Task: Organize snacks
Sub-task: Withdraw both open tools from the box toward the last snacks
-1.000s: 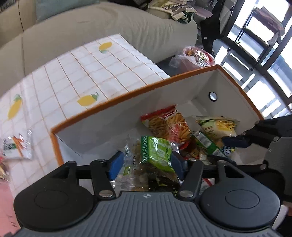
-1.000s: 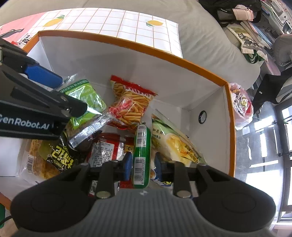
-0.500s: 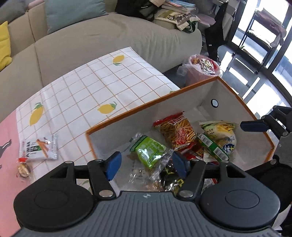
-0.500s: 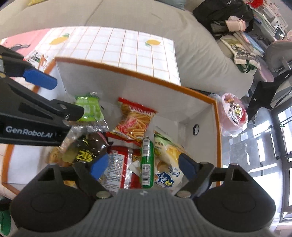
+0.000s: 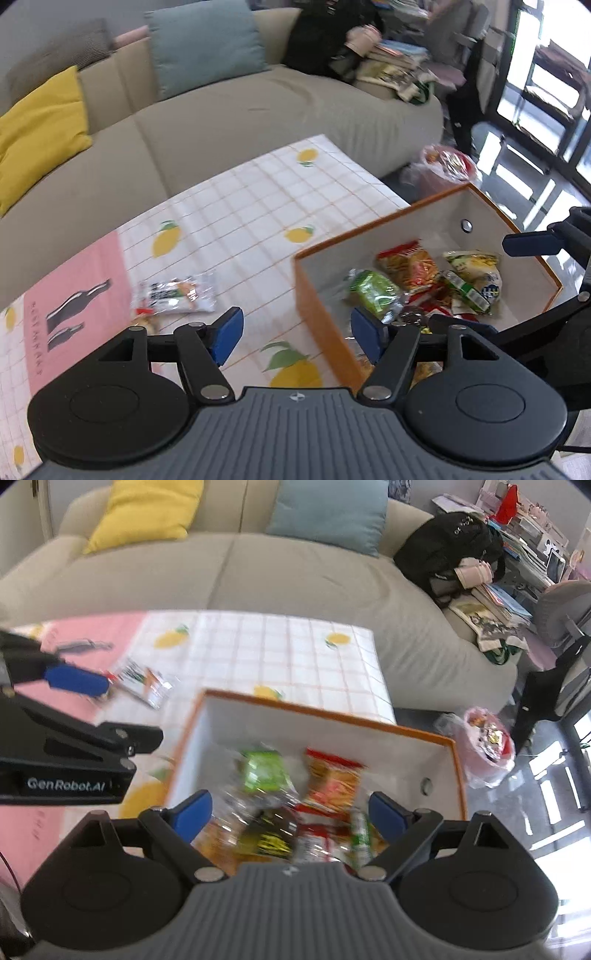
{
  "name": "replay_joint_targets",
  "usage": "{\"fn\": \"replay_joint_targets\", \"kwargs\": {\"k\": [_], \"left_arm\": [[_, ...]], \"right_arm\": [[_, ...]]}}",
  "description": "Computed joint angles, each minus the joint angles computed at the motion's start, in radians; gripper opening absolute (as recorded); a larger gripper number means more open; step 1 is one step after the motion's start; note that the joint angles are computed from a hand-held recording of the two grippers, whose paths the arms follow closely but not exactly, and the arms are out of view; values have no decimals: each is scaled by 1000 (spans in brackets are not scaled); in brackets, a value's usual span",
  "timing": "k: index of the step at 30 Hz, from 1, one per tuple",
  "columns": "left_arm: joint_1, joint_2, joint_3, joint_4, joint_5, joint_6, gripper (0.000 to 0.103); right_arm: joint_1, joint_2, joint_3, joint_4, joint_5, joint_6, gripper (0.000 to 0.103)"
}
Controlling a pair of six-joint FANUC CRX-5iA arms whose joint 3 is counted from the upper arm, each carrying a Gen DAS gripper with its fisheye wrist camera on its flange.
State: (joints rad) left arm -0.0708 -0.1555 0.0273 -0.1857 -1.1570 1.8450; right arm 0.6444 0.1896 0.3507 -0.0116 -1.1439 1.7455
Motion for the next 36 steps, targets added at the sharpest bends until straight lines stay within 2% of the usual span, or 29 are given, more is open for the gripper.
{"fn": "replay_joint_targets", "kwargs": {"k": [8,10,15,19,22,29,36], "left_arm": [[157,-148,-142,73,33,-41,81],[218,-197,-202,118,73,-80,81],[375,-279,-330,234,142,-175,81],[488,-312,-415,330,181,-261,80],[557,-323,-469,400,211,-332,80],[648,-297,-559,540,278,-494,75],[645,-207,-558,569,348,-534,76]], "right_arm": [[78,-56,-77,-51,108,-87,90],[93,-59,-85,-72,124,-92,90],[131,-26,-65,-121,145,-72,90],[160,22,-31,-141,134,-60,83],[183,62,-13,-120,146,-54,76],[194,181,81,-92,131,-55,72],[192,291,187,-74,118,-60,72]]}}
